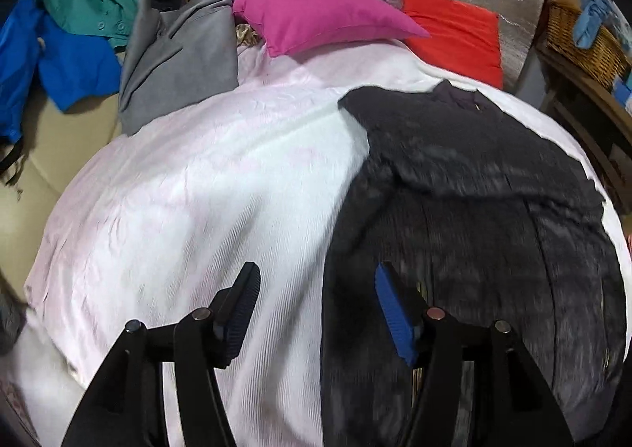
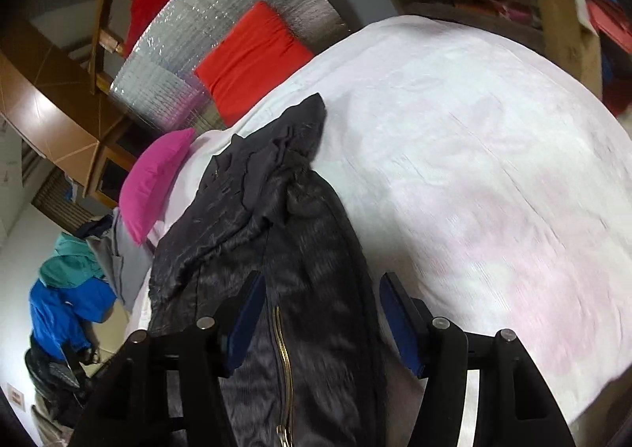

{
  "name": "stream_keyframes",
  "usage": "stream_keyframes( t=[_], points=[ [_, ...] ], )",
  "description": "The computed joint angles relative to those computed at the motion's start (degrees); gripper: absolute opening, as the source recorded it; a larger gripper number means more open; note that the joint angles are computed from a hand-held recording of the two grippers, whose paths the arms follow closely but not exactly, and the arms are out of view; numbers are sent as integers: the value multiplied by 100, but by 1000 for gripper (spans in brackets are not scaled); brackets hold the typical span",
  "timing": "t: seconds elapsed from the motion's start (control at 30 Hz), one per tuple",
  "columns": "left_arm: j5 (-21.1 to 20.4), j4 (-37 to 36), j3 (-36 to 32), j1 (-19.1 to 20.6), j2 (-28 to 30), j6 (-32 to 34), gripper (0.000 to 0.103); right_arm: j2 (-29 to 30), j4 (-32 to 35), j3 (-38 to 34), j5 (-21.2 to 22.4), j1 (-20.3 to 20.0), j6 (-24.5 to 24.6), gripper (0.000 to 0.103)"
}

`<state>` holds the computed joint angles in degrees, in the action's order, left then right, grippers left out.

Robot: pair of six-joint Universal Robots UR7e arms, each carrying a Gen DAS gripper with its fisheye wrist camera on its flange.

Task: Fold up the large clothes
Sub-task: 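Grasp the jacket hem with both tools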

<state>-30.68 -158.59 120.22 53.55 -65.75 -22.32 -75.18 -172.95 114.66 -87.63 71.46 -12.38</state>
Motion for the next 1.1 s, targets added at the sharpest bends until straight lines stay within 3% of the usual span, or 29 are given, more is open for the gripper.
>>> stream_keyframes(
  t=[0.17,0.23,0.3,0.5,0.6,0.77,1.1],
  points=[
    [8,967,478,-360,-328,-858,64,-417,22,416,369,-192,-41,65],
    [-108,1566,581,-462,-495,-1333,71,-539,78,543,438,-220,-70,65],
    [-289,2011,693,-544,-671,-1709,72,-683,160,702,507,-255,-124,67],
    [-577,3111,705,-624,-936,-2359,72,-960,255,1090,280,-285,-112,67],
    [-648,3218,736,-652,-978,-2360,72,-960,208,1191,92,-251,-46,68],
    [-336,3872,684,-819,-895,-2705,72,-742,154,1187,-369,-87,-185,68],
    [253,4838,763,-1369,-1025,-3325,72,-692,337,1284,-577,60,-423,68]
  ],
)
